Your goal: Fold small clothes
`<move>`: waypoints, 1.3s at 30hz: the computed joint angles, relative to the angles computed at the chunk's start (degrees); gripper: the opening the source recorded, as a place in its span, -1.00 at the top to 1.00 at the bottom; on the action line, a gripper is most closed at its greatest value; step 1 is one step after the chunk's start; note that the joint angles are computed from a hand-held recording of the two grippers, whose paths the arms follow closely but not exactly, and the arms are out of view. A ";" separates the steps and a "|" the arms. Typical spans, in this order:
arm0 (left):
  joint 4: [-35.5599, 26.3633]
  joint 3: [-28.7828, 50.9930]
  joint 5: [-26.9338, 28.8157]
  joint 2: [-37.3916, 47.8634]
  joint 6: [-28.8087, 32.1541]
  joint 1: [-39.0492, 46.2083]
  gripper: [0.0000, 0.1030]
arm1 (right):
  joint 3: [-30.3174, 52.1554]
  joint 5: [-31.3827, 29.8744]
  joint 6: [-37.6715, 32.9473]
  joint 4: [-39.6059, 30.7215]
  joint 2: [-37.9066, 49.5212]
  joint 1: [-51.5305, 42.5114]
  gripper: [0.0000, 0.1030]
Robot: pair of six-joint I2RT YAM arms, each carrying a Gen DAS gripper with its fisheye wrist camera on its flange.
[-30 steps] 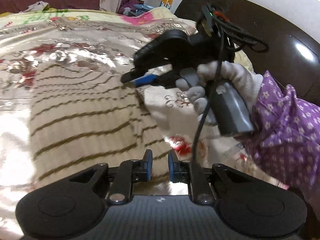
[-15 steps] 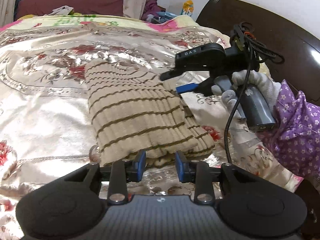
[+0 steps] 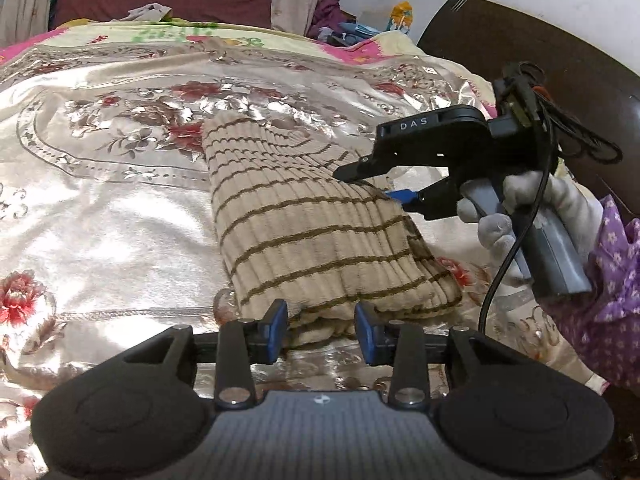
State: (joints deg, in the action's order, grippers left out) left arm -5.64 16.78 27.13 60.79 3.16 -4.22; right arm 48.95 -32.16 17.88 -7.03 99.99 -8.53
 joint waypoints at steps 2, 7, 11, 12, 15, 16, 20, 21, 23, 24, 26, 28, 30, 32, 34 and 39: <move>0.19 0.15 -0.04 0.16 -0.07 -0.02 0.21 | -0.96 -2.86 0.62 1.30 -1.19 -1.72 0.75; 1.96 0.10 0.20 0.35 -0.28 -1.27 0.18 | -4.20 -4.23 0.41 3.54 -5.62 -5.59 0.78; 6.33 0.42 -2.59 6.51 0.06 -5.59 0.14 | -2.96 0.51 -1.26 0.78 -0.62 -5.15 0.73; 7.09 0.70 -3.88 8.44 0.20 -6.66 0.14 | -3.82 -0.49 0.02 1.86 -1.19 -5.65 0.66; 7.12 0.73 -3.48 9.40 0.57 -6.24 0.14 | -5.41 -3.04 1.40 2.52 -4.65 -7.42 0.53; 6.85 0.65 -3.18 9.03 0.90 -5.76 0.14 | -5.76 -3.23 0.94 2.20 -5.66 -7.63 0.50; 5.52 0.28 -1.93 7.51 1.55 -3.87 0.14 | -6.16 -4.37 -3.61 -1.92 -7.36 -8.76 -0.06; 5.29 0.34 -1.77 7.48 1.79 -3.53 0.14 | -6.13 -4.22 -4.31 -2.70 -7.04 -8.65 -0.09; 4.80 0.33 -1.83 7.08 2.23 -3.32 0.14 | -6.37 -4.04 -4.16 -2.69 -5.94 -8.05 -0.10; 4.20 0.23 -1.97 6.27 2.40 -3.41 0.14 | -6.54 -4.14 -3.71 -2.36 -5.31 -8.05 -0.10; 2.57 -0.02 -1.79 3.94 3.60 -3.49 0.14 | -6.52 -4.88 -1.72 -0.35 -3.69 -7.98 -0.10; 0.85 -0.74 -1.90 0.43 5.73 -4.10 0.12 | -5.94 -6.10 -0.57 0.34 -2.76 -8.42 -0.10; 0.15 -2.30 -4.30 -4.28 7.03 -7.08 0.06 | -4.82 -5.88 -0.60 0.62 -1.73 -8.32 -0.10; 1.22 -3.53 -7.62 -6.80 7.15 -11.13 0.00 | -4.15 -5.50 -0.20 0.88 -1.35 -8.15 -0.12; 3.83 -4.30 -11.14 -6.65 6.72 -15.92 -0.03 | -3.83 -6.90 -0.51 1.39 -1.26 -8.25 -0.12; 15.88 -5.57 -21.42 2.94 7.62 -26.66 -0.07 | -1.18 -7.16 -1.75 0.05 1.75 -7.16 -0.12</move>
